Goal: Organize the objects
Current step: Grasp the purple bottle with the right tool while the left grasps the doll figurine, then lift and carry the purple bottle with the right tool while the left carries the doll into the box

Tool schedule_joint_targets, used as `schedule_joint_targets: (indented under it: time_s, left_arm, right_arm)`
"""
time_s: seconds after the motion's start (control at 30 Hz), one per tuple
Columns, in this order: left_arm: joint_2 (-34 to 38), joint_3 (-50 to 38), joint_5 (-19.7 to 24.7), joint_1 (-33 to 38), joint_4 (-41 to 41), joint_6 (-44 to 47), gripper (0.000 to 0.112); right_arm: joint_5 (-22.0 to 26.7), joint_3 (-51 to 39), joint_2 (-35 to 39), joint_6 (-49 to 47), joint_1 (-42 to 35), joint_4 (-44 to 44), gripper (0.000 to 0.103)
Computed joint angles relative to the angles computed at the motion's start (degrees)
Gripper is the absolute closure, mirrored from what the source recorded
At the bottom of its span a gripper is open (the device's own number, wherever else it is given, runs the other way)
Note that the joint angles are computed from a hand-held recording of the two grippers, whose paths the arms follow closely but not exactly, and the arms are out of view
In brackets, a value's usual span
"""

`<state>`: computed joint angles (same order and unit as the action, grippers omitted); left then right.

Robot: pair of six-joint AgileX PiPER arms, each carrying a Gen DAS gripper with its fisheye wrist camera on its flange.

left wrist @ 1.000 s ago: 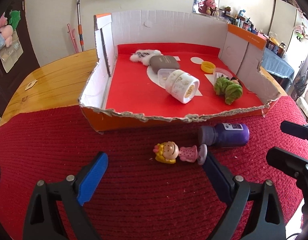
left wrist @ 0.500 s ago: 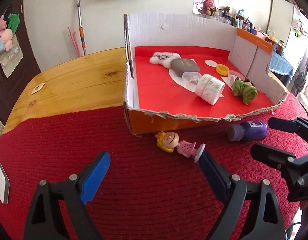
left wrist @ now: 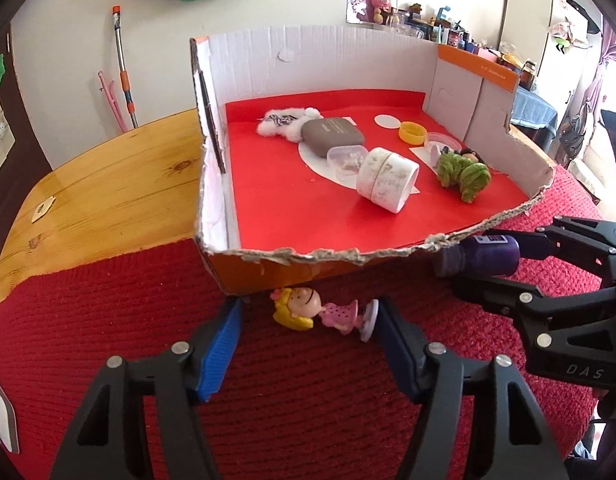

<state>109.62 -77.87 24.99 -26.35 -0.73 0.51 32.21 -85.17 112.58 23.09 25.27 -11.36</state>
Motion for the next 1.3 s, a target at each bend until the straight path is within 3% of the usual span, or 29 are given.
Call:
schedule_joint_targets:
  time_s: [0.07, 0.57, 1.3]
  left_arm:
    - [-0.2, 0.1, -0.1, 0.0, -2.2, 2.2, 0.06]
    - [-4.5, 5.2, -2.0, -0.8, -4.0, 0.4, 0.061]
    - [-12.6, 9.6, -4.1, -7.4, 1.1, -7.4, 0.061]
  right_arm:
    - [-0.3, 0.4, -0.4, -1.8, -0.4, 1.4, 0.059]
    - [-4.5, 6.6, -5.0, -9.3, -2.0, 10.6, 0.06]
    - [-7.2, 17.6, -17.3, 0.2, 0.5, 1.9, 0.06]
